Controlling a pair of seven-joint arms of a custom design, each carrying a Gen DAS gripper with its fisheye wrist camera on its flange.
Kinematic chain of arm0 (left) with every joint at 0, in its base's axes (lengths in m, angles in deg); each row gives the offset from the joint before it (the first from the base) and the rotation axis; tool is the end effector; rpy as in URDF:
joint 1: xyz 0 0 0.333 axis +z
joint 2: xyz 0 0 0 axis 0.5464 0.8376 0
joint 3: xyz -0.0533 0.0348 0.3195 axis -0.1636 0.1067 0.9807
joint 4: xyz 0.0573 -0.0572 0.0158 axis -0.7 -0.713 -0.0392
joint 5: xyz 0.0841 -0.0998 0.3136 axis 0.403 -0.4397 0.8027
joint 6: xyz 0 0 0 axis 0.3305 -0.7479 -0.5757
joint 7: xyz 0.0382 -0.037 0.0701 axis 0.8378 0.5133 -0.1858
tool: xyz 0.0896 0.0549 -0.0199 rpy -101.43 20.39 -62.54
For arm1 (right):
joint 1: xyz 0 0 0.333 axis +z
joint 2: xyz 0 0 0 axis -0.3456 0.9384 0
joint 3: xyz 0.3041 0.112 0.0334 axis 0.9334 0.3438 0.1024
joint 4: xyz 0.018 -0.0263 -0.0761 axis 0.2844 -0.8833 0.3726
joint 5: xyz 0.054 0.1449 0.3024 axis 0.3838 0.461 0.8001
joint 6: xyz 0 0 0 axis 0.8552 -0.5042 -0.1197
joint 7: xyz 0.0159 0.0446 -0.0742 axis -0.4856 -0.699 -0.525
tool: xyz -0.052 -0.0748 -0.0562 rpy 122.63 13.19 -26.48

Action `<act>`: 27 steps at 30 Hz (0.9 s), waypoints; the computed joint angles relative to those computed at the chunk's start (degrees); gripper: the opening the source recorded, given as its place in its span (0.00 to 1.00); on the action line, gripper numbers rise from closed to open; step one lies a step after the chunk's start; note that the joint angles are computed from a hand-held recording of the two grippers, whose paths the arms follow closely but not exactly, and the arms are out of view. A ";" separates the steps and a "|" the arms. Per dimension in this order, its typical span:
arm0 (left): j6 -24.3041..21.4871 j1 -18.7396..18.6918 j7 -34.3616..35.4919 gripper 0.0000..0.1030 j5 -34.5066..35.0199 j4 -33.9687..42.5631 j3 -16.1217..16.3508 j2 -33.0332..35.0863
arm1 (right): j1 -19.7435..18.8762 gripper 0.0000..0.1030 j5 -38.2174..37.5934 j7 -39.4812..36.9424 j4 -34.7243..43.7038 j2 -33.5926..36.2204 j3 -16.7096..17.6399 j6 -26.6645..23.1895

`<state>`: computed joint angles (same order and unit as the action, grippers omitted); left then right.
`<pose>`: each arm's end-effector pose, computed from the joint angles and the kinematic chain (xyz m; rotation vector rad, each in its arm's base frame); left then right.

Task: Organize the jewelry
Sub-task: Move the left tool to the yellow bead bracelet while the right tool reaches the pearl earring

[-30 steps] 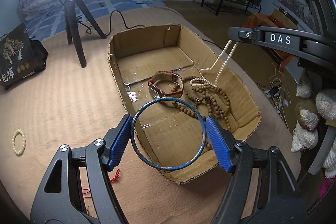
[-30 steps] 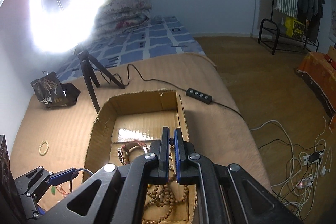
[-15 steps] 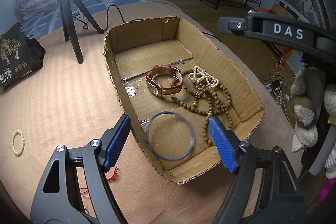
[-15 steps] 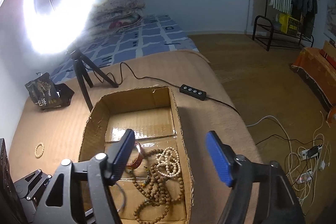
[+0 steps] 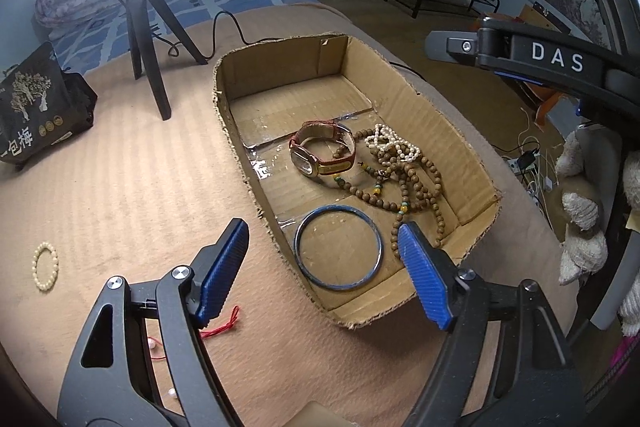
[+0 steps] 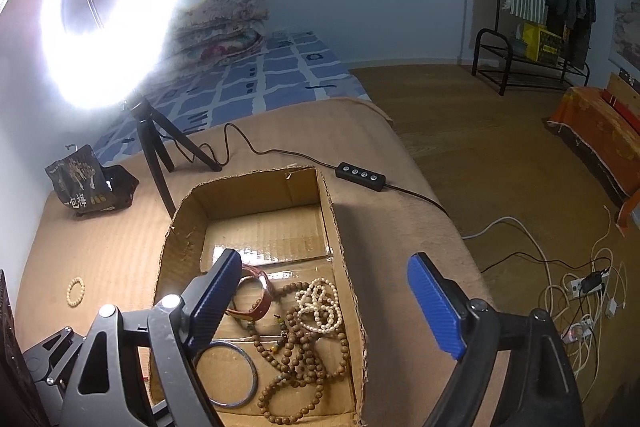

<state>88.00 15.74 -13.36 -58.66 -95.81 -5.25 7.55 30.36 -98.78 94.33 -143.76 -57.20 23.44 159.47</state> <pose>0.3784 -0.2798 0.4284 -1.6292 2.2484 -0.8354 0.4202 0.5247 0.4395 -1.7094 1.8246 -0.6097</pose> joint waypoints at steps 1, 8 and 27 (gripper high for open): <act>-0.01 0.08 -0.06 0.77 0.18 -0.31 0.02 -0.44 | 0.20 0.84 -0.13 0.26 0.02 -0.13 -0.06 -0.25; -0.51 2.35 -0.02 0.77 1.59 -3.40 -0.27 -4.90 | 1.35 0.85 -2.24 2.37 0.02 -1.44 0.27 -1.60; -1.77 8.86 12.43 0.77 -9.80 -14.82 10.11 -19.00 | 6.05 0.85 -1.20 -2.94 11.18 4.02 2.33 -0.57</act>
<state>86.24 24.60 -0.93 -68.45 -110.63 4.86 -11.45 36.41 -99.98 91.40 -132.58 -53.18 25.77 158.89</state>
